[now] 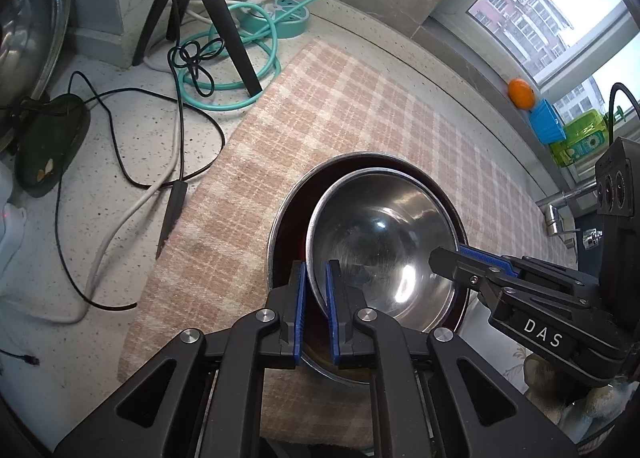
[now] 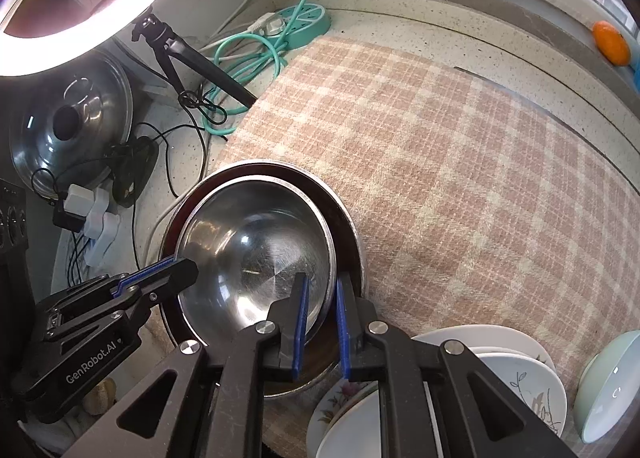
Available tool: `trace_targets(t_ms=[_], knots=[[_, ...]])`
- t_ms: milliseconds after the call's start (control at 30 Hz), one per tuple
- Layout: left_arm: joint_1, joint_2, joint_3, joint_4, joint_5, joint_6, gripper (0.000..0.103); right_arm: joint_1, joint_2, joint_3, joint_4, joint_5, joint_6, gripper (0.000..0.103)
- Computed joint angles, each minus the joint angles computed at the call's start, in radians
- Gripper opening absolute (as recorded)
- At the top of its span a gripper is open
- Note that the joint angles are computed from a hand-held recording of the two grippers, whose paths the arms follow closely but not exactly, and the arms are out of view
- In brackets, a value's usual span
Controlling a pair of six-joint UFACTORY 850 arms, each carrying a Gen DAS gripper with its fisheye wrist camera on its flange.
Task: Organize plates and bowls
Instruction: 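Lower the red-bottomed bowl into the large steel bowl, then open both grippers and release the red-bottomed bowl, then move both open grippers to the rim of the pale blue-white bowl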
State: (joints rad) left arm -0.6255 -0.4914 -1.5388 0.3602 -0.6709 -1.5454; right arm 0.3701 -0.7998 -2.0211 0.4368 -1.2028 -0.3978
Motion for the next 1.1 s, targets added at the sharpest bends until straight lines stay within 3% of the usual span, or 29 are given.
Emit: trace_targets(t_ms=[367,733,933,1100], knots=[[-0.001,0.007,0.001,0.021,-0.003,-0.015,0.012,-0.006,0.021,0.012,0.026,0.022,-0.02,0.023],[-0.012,0.027,-0.006,0.078,-0.015,-0.051,0.012,-0.023,0.068,0.037,0.061,0.062,-0.062,0.023],[-0.027,0.035,-0.029,0.126,-0.02,-0.077,0.012,-0.04,0.129,0.094,0.075,0.129,-0.115,0.024],[-0.041,0.031,-0.062,0.167,-0.026,-0.083,0.012,-0.07,0.199,0.169,0.132,0.198,-0.176,0.032]])
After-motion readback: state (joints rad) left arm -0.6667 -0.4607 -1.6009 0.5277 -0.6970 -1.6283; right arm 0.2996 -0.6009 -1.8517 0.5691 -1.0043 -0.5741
